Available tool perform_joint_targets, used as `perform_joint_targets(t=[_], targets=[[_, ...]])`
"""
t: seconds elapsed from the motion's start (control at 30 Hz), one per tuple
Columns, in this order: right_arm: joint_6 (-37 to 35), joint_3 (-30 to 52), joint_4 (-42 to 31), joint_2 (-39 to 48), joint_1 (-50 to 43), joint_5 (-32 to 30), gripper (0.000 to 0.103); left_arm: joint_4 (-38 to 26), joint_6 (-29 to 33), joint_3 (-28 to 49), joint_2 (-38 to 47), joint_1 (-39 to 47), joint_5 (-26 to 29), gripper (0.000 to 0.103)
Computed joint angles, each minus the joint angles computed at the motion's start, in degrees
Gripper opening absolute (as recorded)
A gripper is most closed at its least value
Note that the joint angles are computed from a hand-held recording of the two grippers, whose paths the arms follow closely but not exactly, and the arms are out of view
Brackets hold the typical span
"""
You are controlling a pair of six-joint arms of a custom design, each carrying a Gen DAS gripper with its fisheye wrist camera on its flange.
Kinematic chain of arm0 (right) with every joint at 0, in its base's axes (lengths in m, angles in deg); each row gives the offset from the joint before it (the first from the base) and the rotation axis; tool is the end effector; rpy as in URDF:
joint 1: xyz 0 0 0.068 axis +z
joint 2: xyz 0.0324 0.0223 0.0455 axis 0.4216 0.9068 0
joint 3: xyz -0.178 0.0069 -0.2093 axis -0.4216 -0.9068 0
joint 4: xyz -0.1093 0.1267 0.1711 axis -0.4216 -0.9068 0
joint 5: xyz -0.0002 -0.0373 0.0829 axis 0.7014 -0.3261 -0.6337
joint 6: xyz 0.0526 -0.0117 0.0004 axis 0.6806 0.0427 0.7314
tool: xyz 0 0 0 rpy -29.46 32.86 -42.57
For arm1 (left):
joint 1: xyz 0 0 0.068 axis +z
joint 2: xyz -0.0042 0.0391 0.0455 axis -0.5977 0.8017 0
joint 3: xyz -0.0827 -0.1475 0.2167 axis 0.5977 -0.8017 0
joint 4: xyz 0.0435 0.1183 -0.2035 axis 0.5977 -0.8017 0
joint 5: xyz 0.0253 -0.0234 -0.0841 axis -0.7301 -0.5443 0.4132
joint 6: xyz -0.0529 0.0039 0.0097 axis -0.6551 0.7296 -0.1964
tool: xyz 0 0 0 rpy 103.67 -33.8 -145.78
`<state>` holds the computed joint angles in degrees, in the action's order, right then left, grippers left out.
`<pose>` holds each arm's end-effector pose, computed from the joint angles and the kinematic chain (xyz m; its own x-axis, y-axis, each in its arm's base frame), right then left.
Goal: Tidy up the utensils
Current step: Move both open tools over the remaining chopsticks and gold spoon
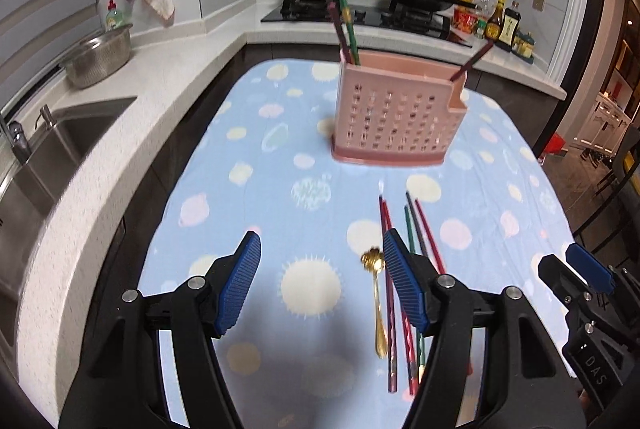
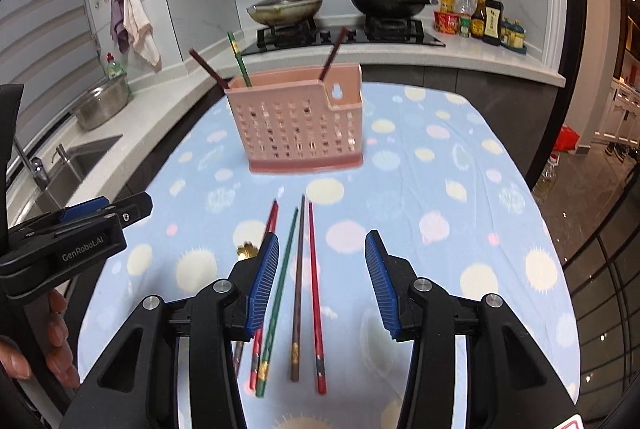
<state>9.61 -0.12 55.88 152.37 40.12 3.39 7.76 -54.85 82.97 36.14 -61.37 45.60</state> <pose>0.3431 0.1030 0.2161 -0.6444 -0.2793 -0.7118 -0.5030 0.8559 0.1196 0.2769 -0.1065 0.2273 -0.6332 -0.3719 -0.6788 -0.4783 0.8775 -0.0346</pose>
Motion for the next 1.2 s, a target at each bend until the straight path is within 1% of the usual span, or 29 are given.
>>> perform_joint_targets(t=[0.1, 0.17, 0.33, 0.53, 0.63, 0.77, 0.87, 1.07, 1.2], targets=[[-0.4, -3.3, 1.0, 0.3, -0.8, -0.1, 0.044, 0.6, -2.4, -2.6, 0.5, -1.1, 0.7, 0.062], [-0.6, -5.2, 1.7, 0.7, -1.0, -0.1, 0.044, 1.4, -4.0, -4.7, 0.7, -1.7, 1.2, 0.067], [-2.0, -10.7, 4.6, 1.4, -0.8, 1.4, 0.044, 3.6, -7.7, -9.6, 2.0, -4.0, 2.2, 0.067], [-2.8, -13.1, 6.1, 4.5, -0.2, 1.7, 0.044, 6.4, -11.2, -13.7, 4.9, -6.1, 5.1, 0.067], [-3.1, -13.5, 6.8, 6.1, -0.1, 2.1, 0.043, 7.1, -12.7, -14.9, 6.1, -7.1, 5.6, 0.068], [-3.3, -13.7, 7.6, 7.7, 0.0, 2.2, 0.04, 7.4, -13.9, -15.4, 7.4, -7.8, 6.3, 0.068], [-3.4, -13.6, 7.8, 8.6, 0.3, 2.6, 0.034, 7.4, -14.3, -15.0, 8.0, -8.4, 6.9, 0.068], [-3.6, -14.1, 9.3, 9.0, 0.6, 2.7, 0.033, 6.8, -13.8, -12.7, 10.4, -9.3, 7.3, 0.068], [-3.7, -14.2, 10.3, 9.2, 0.9, 3.3, 0.026, 7.5, -13.5, -12.0, 11.3, -9.8, 7.7, 0.068]])
